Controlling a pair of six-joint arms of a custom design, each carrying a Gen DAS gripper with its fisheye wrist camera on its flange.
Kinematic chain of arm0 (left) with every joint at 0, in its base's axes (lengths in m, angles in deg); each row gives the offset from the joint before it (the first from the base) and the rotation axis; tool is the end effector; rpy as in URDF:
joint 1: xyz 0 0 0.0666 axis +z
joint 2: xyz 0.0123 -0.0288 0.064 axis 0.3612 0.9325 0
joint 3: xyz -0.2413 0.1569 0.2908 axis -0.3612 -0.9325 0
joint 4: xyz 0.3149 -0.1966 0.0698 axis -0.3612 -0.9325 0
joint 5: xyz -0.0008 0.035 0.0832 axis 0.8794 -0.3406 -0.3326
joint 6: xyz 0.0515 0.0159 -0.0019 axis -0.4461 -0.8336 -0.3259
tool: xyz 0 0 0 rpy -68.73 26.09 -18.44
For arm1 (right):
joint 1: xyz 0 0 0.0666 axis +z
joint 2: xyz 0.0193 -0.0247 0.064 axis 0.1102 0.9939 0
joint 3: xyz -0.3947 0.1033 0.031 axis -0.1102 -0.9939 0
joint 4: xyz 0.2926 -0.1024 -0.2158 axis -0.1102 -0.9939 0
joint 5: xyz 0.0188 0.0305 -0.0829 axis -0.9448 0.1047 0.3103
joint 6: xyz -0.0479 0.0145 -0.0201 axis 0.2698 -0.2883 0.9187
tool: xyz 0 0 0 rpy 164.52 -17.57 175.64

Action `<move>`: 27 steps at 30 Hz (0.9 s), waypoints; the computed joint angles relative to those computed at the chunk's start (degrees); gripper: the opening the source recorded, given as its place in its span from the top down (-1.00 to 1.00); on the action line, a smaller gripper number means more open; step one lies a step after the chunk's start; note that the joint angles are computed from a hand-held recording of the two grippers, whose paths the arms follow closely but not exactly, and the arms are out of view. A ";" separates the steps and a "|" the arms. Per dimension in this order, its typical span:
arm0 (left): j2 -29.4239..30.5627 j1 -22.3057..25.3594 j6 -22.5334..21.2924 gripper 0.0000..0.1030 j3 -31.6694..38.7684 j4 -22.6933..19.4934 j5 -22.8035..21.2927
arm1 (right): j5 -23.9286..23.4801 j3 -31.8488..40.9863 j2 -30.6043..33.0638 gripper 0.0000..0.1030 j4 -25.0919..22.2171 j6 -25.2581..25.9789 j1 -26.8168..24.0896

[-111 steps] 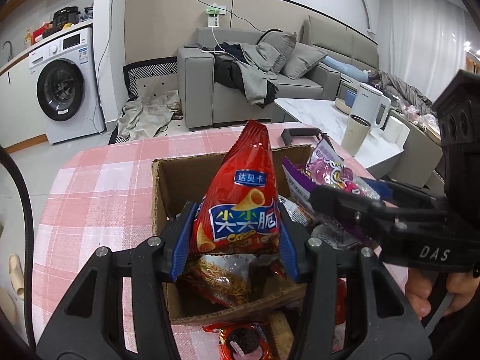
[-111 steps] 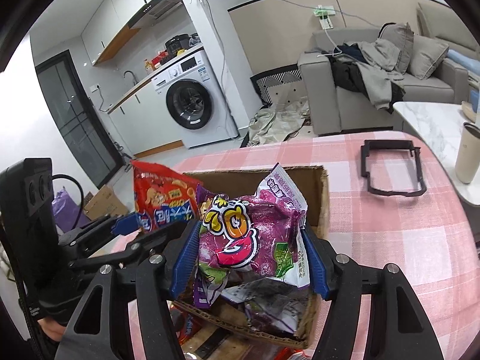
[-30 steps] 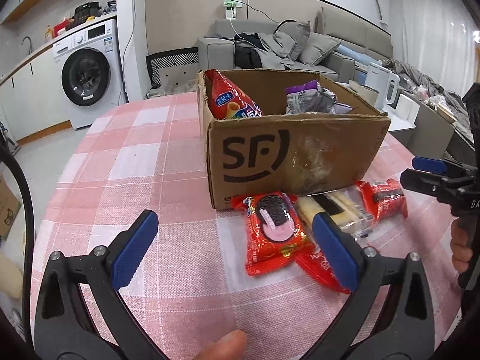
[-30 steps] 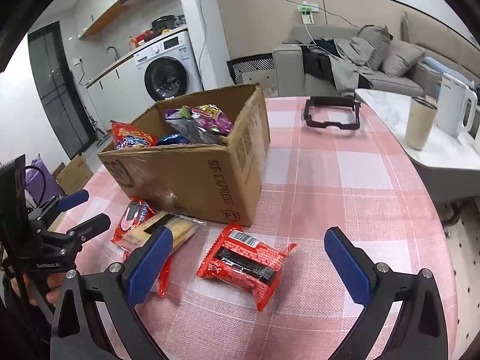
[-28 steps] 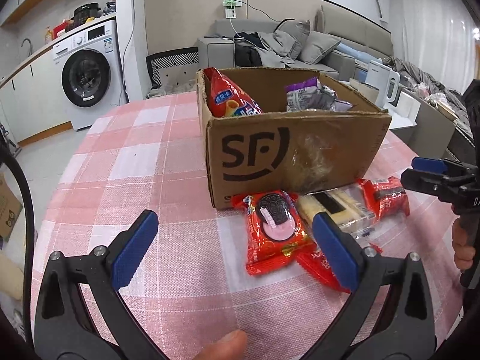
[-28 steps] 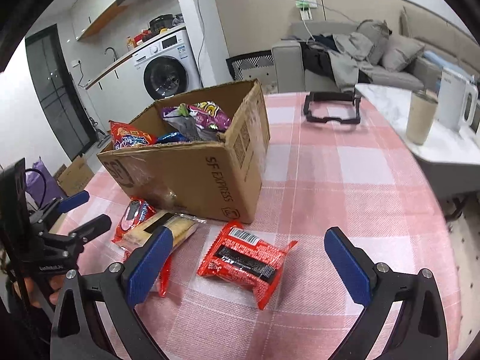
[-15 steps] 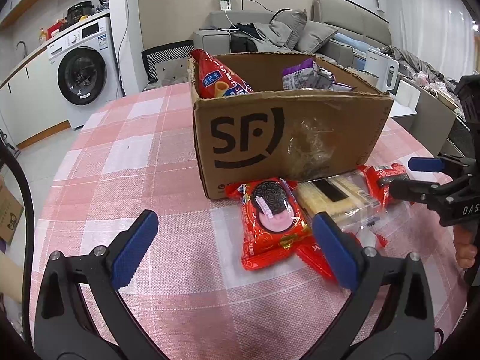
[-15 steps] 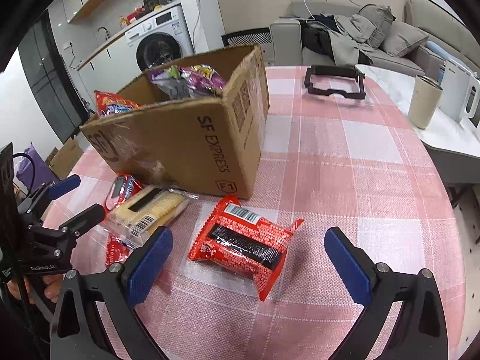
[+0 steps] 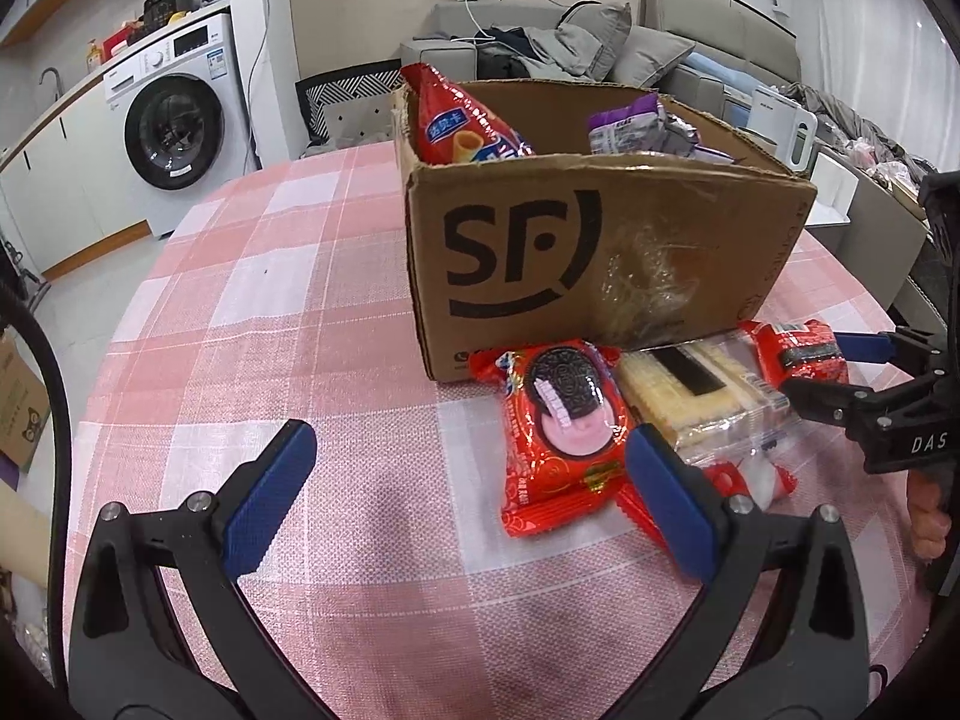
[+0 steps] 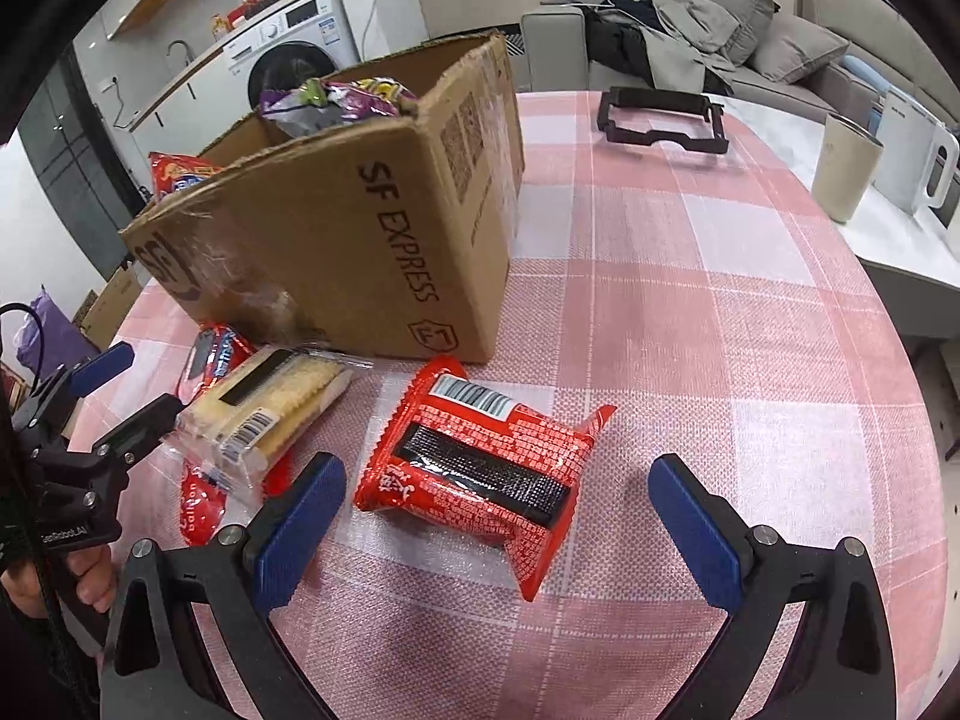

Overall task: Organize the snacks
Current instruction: 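Move both tools back toward the red wafer pack beside the box, then close the right gripper on the red wafer pack while the left grasps the red Oreo pack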

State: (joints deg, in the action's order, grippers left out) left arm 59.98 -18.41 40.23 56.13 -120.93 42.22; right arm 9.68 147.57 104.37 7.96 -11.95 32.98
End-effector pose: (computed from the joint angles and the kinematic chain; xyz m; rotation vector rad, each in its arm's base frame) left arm 0.4440 -0.3463 0.4794 -0.0535 2.3727 0.0147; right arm 0.5168 0.2625 0.4716 -0.4108 2.5664 0.3547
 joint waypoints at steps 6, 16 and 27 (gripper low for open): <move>-0.14 0.56 0.21 -0.99 -0.46 0.13 0.66 | 1.88 0.85 0.63 -0.99 -1.50 1.04 -0.01; -0.21 0.82 0.61 -0.99 -0.73 -0.01 1.08 | 0.24 0.48 0.32 -0.99 -1.59 2.18 -0.41; -0.01 1.30 0.68 -0.99 -0.93 0.08 2.06 | -0.50 -0.06 0.30 -0.99 -0.29 2.78 -0.10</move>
